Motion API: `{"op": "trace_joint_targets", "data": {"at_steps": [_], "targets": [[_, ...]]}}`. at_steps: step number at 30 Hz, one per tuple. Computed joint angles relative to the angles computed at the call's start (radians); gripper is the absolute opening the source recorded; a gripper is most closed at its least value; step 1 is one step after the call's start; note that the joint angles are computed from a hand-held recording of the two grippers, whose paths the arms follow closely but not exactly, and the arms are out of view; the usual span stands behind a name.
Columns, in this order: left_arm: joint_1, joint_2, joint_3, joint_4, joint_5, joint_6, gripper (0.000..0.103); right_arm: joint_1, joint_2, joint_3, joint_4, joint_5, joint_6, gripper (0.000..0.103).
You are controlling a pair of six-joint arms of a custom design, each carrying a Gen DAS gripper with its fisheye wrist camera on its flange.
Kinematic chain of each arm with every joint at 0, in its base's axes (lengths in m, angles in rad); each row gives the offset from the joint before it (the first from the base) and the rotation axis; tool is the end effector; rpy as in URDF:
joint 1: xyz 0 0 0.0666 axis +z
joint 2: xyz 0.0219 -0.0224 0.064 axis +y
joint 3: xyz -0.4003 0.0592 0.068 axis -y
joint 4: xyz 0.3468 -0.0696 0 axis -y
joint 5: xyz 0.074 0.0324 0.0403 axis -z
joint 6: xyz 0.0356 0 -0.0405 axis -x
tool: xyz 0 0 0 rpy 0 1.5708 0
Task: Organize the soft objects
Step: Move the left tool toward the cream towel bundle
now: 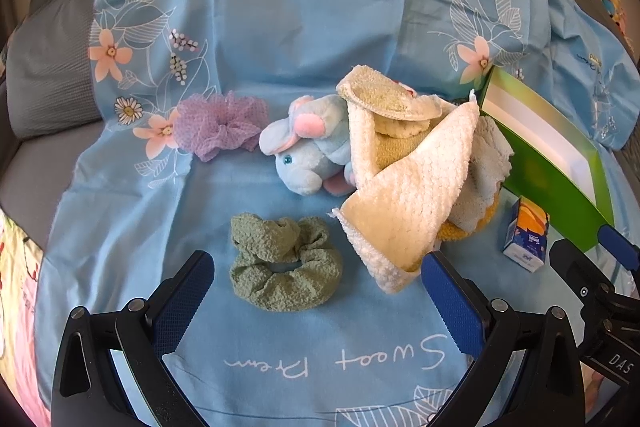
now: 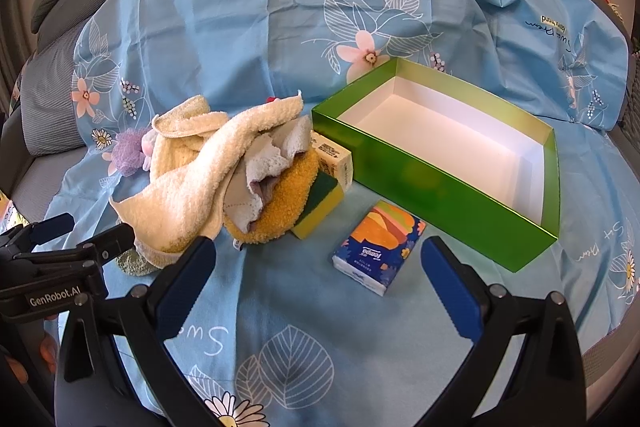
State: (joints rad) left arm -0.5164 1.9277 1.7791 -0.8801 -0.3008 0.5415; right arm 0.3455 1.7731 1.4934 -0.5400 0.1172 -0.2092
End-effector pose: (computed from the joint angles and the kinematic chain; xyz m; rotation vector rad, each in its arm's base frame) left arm 0.5476 -0.2993 0.3380 -0.1381 2.5254 -0.0237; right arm 0.5442 0.1910 0.3333 -0.1074 2.3843 0.1229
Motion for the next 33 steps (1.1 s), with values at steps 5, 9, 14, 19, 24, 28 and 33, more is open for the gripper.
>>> {"op": "trace_joint_targets", "data": {"at_steps": [5,9,14,19,24,28,33], "targets": [[-0.001,-0.004,-0.007,0.002,-0.001,0.002,0.103,0.0,-0.001,-0.002,0.002,0.0,0.001,0.102],[-0.001,-0.004,-0.008,0.005,-0.002,0.0,0.103,0.0,0.001,0.001,-0.001,0.0,0.001,0.102],[-0.001,-0.004,-0.008,0.005,0.001,0.0,0.103,0.0,-0.001,-0.002,0.0,-0.001,0.0,0.102],[0.002,-0.011,-0.018,0.012,0.016,-0.002,0.103,0.0,-0.003,-0.006,0.0,-0.001,-0.001,0.102],[0.002,-0.012,-0.018,0.013,0.018,-0.002,0.103,0.0,-0.005,-0.011,0.006,0.0,0.0,0.102],[0.002,-0.011,-0.015,0.012,0.02,-0.002,0.103,0.0,-0.009,-0.016,0.01,0.002,0.001,0.102],[0.008,-0.017,-0.026,0.039,0.05,0.01,0.103,-0.001,-0.009,-0.013,0.008,-0.001,0.003,0.102]]}}
